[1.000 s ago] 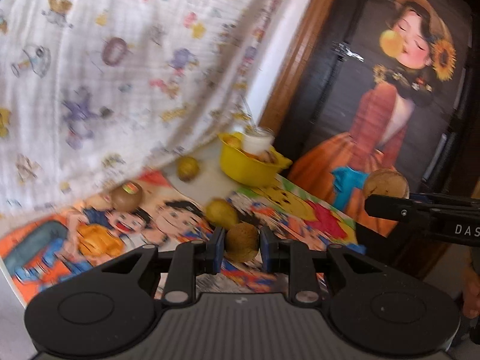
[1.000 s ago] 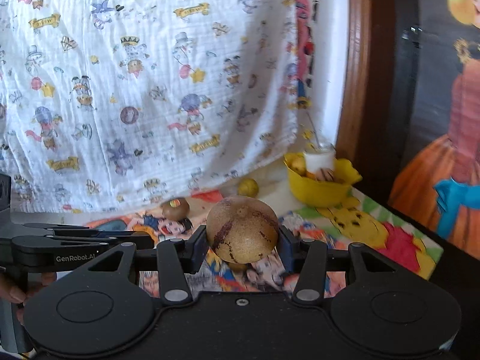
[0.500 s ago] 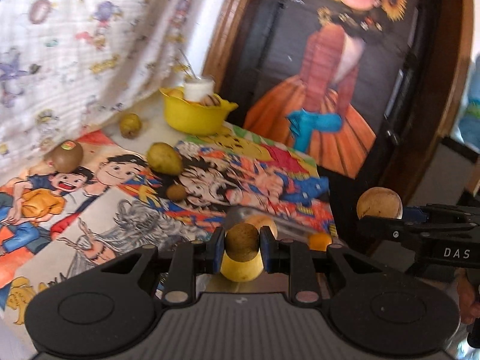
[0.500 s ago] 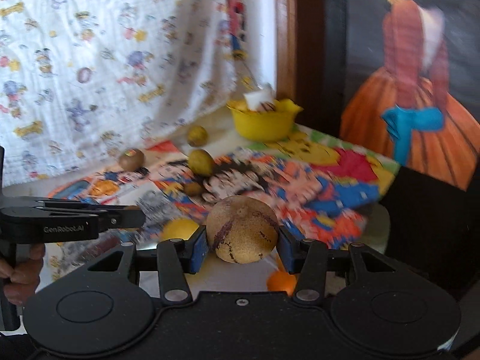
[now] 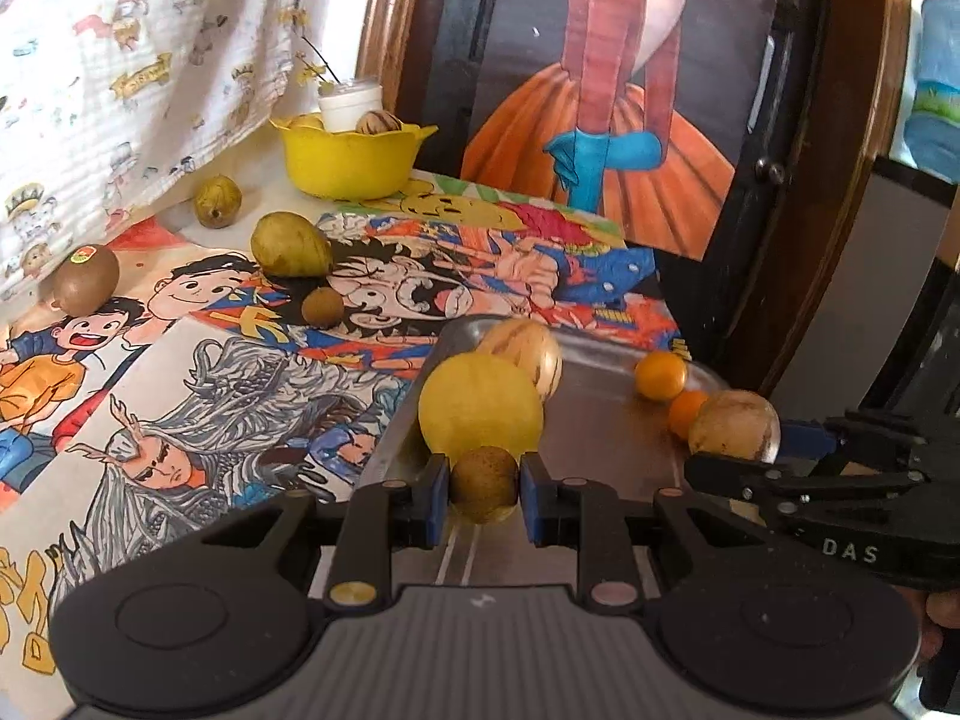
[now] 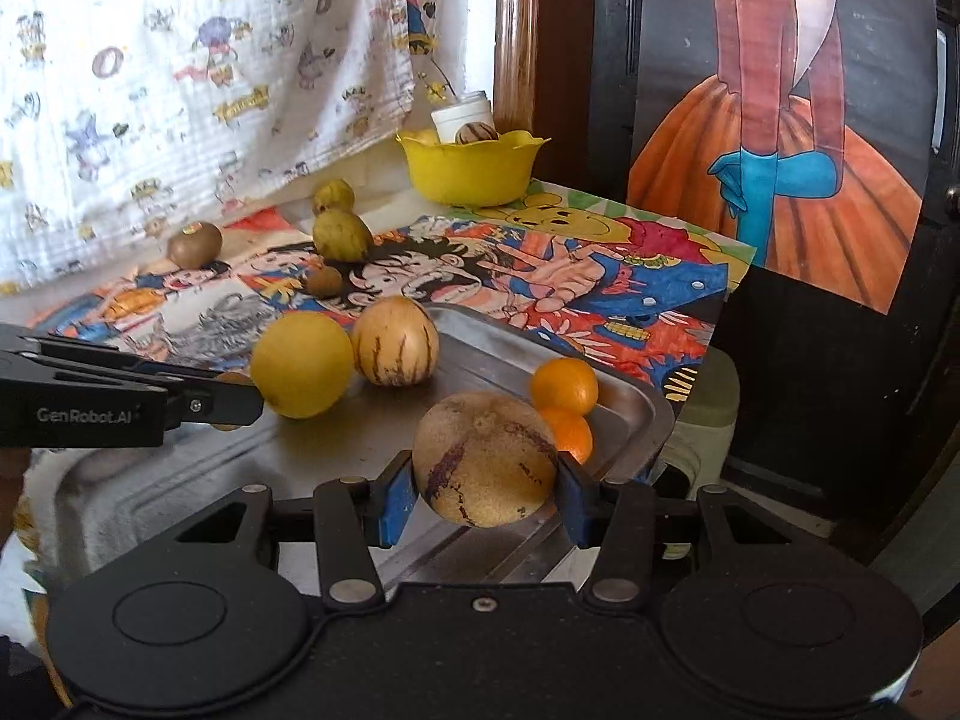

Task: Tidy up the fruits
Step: 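Carry the brown streaked fruit in the right gripper over the tray while the left carries its fruit, then open the right gripper onto the tray while the left releases the small brown fruit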

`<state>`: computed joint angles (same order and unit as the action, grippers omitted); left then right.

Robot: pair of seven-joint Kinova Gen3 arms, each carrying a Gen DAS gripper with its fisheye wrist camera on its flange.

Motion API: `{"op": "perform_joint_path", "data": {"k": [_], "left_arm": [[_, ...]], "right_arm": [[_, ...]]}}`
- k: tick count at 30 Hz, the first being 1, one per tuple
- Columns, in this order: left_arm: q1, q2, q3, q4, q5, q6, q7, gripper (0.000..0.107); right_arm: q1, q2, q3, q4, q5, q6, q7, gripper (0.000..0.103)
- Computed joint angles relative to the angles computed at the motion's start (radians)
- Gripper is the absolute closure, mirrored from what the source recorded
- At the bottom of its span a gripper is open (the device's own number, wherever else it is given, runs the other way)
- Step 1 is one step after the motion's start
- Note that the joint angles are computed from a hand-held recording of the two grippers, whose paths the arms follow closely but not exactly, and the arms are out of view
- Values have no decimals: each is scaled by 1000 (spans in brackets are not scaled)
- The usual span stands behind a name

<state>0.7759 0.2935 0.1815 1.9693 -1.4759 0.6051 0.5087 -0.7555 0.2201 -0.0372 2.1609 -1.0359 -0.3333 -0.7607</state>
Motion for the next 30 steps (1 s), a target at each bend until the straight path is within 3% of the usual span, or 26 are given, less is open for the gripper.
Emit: {"op": "perform_joint_path", "data": {"k": [10,16,25,27,30], "left_arm": [[4,24,-15,-24,45,-19,-75,81],[15,37,-35,-51,124,-15,-155,80],[34,31,-61,-59,172,-17,-183,79],[41,23,-66,-53,173,-16,-170,71],[62,2,-71,-32,129,9,-94,43]], "right_arm": [[-31,38,5,-5,-19,-31,25,52],[-43,49,1,-3,-22,-54,43,52],[-38,44,-6,1,-18,-49,41,50],[-47,35,-10,11,-22,-63,45,38],[-58,10,-30,34,-40,-104,56,30]]}}
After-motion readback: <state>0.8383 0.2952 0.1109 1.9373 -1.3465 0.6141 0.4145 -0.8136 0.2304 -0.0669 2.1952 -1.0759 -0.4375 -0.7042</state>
